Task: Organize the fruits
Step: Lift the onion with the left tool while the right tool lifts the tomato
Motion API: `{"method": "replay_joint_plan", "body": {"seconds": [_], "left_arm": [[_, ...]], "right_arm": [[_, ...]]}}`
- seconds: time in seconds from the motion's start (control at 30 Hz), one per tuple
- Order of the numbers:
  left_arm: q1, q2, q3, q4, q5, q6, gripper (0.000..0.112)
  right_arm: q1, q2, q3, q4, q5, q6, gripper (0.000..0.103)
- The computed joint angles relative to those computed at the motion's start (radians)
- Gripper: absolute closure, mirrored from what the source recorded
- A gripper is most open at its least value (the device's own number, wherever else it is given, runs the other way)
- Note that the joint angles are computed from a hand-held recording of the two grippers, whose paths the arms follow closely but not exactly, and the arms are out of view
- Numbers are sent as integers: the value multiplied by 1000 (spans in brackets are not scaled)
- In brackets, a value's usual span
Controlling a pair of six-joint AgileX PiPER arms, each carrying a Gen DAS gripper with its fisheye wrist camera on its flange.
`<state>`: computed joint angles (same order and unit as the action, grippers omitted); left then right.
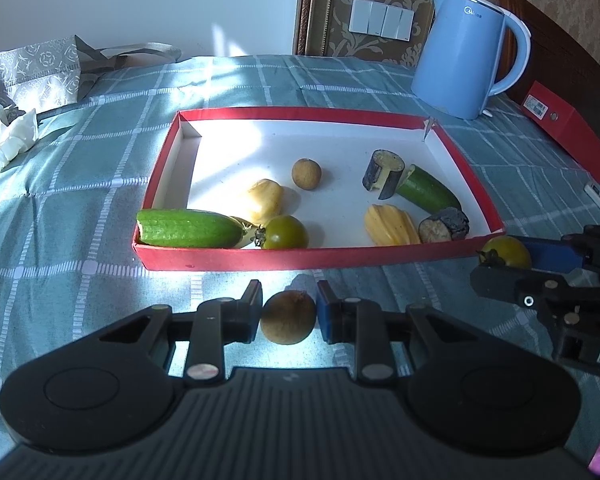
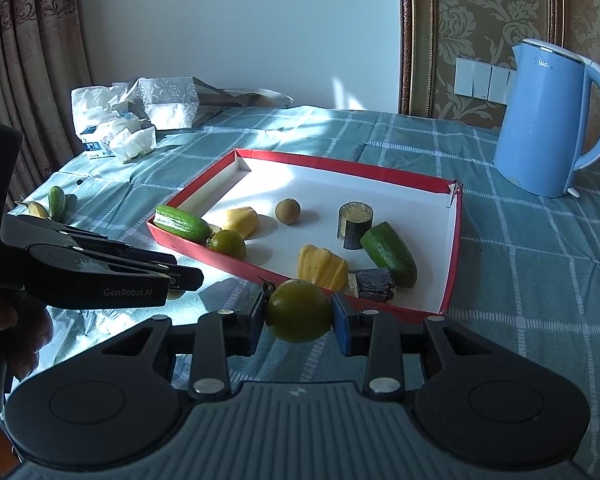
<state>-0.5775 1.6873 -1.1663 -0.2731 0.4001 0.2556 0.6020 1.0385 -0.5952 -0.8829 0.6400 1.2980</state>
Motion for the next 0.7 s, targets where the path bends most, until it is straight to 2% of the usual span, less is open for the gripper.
{"method": "replay_joint_plan", "body": {"seconds": [0.7], "left_arm": [[6,-10,18,-20,-5,24,87]], "right_arm": [[21,0,-5,-7,12,21,68]]}}
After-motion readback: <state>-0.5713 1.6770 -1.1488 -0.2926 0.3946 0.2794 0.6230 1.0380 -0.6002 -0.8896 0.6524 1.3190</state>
